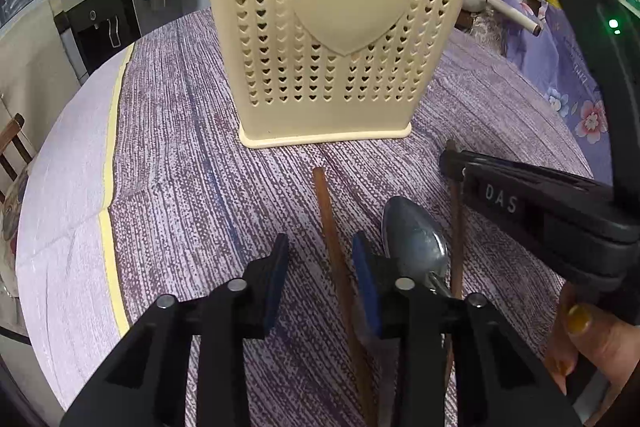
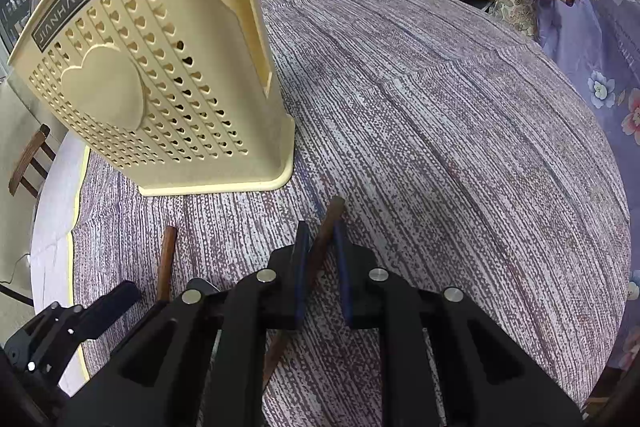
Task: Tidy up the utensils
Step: 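Close the right tool on a wooden chopstick while the left tool grasps another wooden chopstick, then lift both held wooden chopsticks upright above the cream holder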
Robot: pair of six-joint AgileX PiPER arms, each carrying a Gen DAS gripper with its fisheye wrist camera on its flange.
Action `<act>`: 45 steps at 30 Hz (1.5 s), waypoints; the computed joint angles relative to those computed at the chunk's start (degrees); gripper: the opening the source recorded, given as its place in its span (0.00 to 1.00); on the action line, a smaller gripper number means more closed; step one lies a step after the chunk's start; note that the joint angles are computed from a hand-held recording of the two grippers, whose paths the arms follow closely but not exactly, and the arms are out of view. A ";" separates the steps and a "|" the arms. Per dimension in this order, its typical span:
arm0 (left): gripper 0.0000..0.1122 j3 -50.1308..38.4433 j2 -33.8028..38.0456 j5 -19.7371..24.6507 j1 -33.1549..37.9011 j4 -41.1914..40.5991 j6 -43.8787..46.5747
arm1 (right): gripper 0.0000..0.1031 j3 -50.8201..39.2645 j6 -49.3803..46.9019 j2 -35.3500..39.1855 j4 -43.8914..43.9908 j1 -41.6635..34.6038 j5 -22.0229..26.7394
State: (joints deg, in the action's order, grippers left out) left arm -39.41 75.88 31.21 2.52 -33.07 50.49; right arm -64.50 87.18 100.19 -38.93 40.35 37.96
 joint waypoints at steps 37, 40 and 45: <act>0.07 -4.77 4.92 -0.24 0.78 -1.26 -3.01 | 0.09 5.83 17.57 -2.94 -8.97 0.04 -6.88; 0.07 -5.26 4.79 0.09 2.47 -3.63 -0.96 | 0.09 7.43 21.01 -4.57 -13.01 0.01 -7.18; 0.07 -6.50 3.53 2.95 5.72 -7.82 2.19 | 0.09 9.07 26.42 -7.58 -21.31 2.35 -4.00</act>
